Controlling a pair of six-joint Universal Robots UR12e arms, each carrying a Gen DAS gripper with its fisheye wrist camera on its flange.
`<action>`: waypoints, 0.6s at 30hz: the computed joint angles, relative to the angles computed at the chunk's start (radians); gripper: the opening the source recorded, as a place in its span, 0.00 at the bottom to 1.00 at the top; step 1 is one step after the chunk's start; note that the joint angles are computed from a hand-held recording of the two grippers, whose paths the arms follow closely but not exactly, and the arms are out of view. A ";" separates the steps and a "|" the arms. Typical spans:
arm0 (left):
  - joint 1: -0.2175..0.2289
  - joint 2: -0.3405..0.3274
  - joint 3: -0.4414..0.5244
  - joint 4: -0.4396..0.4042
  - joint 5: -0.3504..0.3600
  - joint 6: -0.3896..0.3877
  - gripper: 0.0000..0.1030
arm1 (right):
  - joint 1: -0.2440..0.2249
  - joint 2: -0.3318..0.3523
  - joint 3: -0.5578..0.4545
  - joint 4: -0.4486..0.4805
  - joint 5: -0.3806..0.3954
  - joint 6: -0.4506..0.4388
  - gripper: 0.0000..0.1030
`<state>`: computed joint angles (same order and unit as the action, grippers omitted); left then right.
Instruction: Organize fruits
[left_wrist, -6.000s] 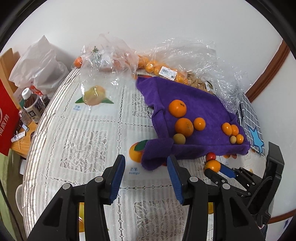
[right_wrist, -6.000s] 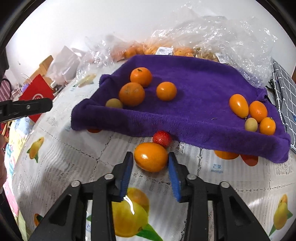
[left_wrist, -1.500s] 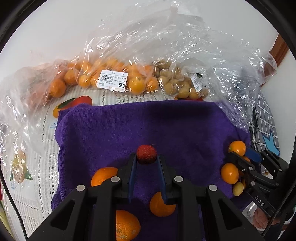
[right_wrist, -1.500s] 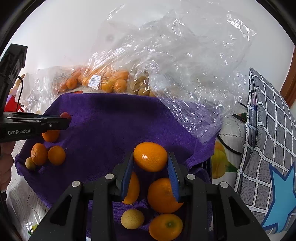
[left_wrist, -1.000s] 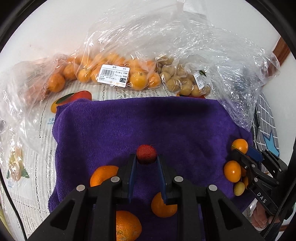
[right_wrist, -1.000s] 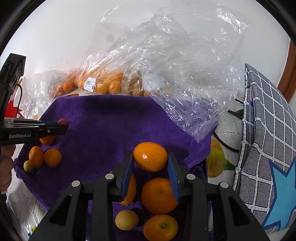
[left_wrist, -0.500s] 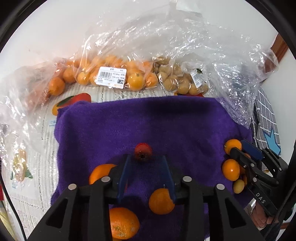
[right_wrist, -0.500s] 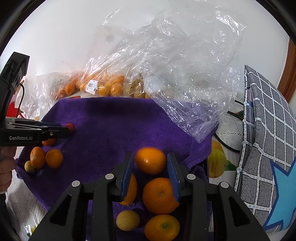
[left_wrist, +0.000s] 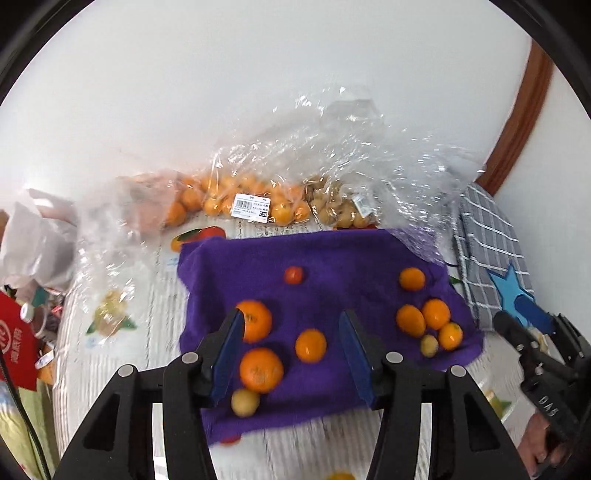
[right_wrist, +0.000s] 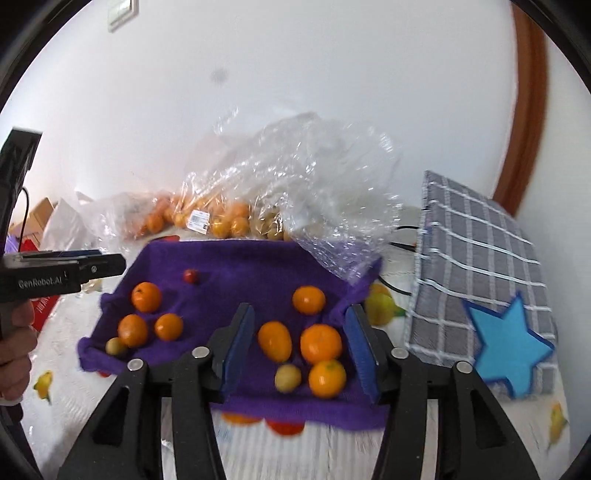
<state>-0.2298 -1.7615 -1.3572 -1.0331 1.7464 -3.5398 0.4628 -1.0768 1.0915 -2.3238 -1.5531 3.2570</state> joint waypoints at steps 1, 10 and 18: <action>-0.008 0.013 -0.010 0.005 0.015 -0.009 0.52 | 0.001 -0.019 0.015 0.000 -0.005 0.008 0.54; -0.101 0.119 -0.114 0.110 0.136 -0.090 0.64 | 0.005 -0.181 0.158 -0.006 -0.029 0.042 0.54; -0.187 0.174 -0.158 0.141 0.229 -0.113 0.69 | 0.022 -0.289 0.282 -0.071 -0.104 0.069 0.81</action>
<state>-0.4165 -1.5876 -1.5156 -0.8918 1.9758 -3.6524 0.4847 -1.3661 1.3735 -2.3945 -1.6568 3.3258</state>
